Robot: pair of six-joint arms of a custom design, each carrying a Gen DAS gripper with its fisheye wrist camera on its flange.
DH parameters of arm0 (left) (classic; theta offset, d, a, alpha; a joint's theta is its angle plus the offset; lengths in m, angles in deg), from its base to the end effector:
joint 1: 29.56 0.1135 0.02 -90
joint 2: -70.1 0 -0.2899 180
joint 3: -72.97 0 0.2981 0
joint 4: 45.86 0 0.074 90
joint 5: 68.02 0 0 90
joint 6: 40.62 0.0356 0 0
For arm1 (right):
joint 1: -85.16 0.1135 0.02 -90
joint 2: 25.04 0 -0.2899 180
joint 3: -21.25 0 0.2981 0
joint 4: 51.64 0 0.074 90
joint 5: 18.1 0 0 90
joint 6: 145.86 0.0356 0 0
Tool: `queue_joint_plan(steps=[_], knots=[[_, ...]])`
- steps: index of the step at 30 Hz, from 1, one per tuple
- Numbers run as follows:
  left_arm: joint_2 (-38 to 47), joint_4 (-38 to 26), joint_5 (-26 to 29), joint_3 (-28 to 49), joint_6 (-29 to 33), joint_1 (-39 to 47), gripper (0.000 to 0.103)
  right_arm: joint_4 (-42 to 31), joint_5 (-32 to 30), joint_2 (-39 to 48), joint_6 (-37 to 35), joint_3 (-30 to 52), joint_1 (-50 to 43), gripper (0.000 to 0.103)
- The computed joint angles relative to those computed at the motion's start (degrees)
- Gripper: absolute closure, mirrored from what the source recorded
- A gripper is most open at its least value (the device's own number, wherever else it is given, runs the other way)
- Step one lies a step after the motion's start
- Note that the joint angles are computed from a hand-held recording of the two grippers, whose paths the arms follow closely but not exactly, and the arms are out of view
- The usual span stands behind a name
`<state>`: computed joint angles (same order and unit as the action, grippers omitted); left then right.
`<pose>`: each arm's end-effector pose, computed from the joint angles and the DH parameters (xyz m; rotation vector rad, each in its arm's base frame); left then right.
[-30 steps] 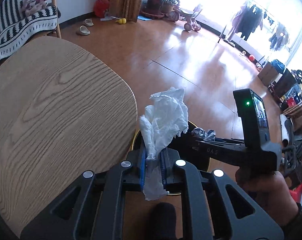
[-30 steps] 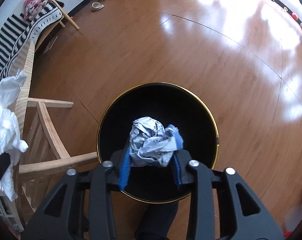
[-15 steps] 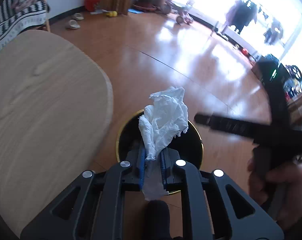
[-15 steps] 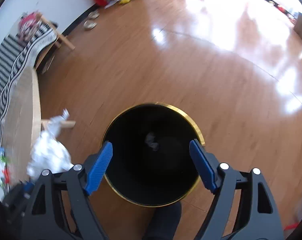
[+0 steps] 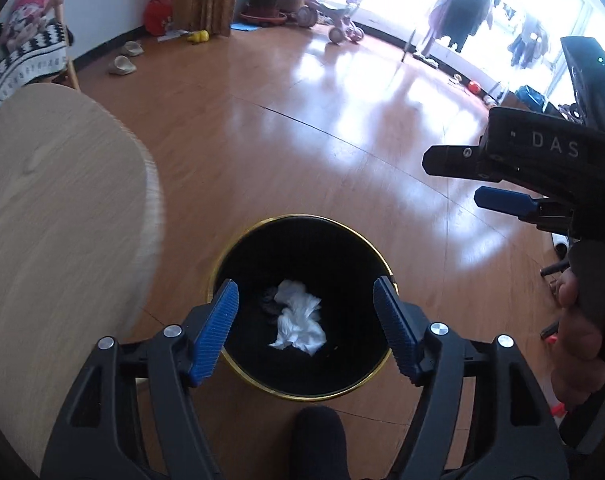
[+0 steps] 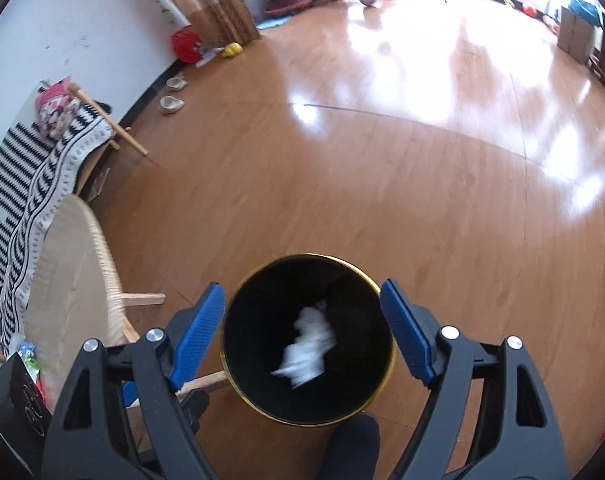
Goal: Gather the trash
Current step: 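Move both open grippers back to the trash pile on the table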
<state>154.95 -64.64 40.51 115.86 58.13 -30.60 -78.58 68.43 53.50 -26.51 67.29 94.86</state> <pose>0.2681 -0.0162 0.1089 0.3306 2.5689 -0.3758 0.2653 0.0475 0.1431 0.4291 2.6059 0.3165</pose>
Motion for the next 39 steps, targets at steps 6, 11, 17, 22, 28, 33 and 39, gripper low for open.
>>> queue_joint_plan(steps=[6,11,17,22,28,33,39], knots=[[-15.99,-12.4,3.69,-1.13,9.84,14.2,0.011,-2.67,5.88,-0.49,3.59,5.86,16.42,0.022],[-20.01,-25.71,10.22,4.38,26.41,39.51,0.01,-3.78,10.46,6.54,6.19,16.36,33.96,0.021],[-6.17,-31.24,13.93,17.79,41.77,68.65,0.009,-3.72,8.8,21.57,5.14,34.64,49.51,0.021],[9.31,-31.55,14.92,32.65,42.28,82.09,0.01,-7.14,5.4,36.98,2.75,54.79,58.21,0.021],[23.74,-36.34,14.14,49.35,38.08,88.57,0.01,-15.93,2.25,53.86,0.56,77.91,62.52,0.027],[26.46,-31.65,12.95,51.89,39.15,89.08,0.01,-21.22,0.38,63.64,1.42,91.54,62.85,0.037],[29.96,-29.42,13.7,54.95,39.94,86.37,0.01,-27.67,-2.47,72.75,0.9,105.6,62.48,0.066]])
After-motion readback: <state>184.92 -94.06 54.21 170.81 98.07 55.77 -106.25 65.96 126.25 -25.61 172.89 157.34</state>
